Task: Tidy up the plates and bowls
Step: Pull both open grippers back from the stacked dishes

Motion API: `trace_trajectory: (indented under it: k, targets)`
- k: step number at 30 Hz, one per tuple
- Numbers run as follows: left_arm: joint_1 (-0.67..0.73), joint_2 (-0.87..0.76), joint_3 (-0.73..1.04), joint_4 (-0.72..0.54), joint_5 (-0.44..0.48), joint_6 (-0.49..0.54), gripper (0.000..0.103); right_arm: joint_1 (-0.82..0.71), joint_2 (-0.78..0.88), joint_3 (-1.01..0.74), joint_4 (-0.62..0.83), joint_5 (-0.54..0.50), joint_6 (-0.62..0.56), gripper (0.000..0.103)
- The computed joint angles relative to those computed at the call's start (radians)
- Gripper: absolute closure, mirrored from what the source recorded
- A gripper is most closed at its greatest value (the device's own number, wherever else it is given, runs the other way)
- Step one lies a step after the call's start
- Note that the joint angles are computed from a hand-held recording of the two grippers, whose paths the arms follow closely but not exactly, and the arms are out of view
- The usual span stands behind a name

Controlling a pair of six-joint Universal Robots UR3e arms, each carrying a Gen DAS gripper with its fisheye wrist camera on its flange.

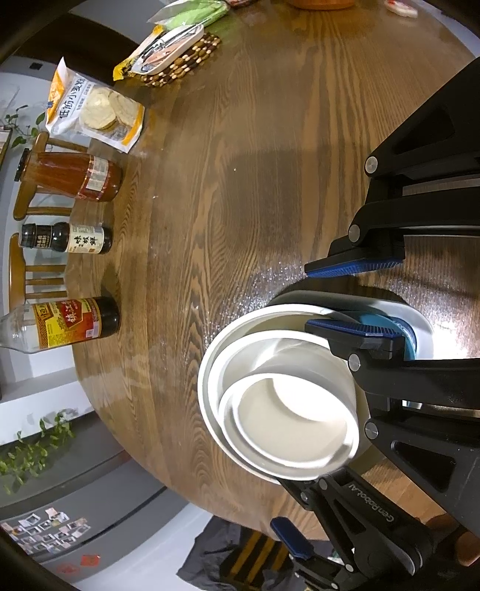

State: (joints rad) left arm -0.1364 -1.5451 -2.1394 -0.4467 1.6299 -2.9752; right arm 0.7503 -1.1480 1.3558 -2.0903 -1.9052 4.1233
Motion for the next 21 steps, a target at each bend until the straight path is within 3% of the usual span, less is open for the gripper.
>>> trace_trajectory:
  k: [21]
  targets:
    - [-0.004, -0.005, 0.002, 0.001, 0.005, -0.005, 0.033, 0.005, 0.010, -0.024, 0.029, -0.009, 0.002, 0.079]
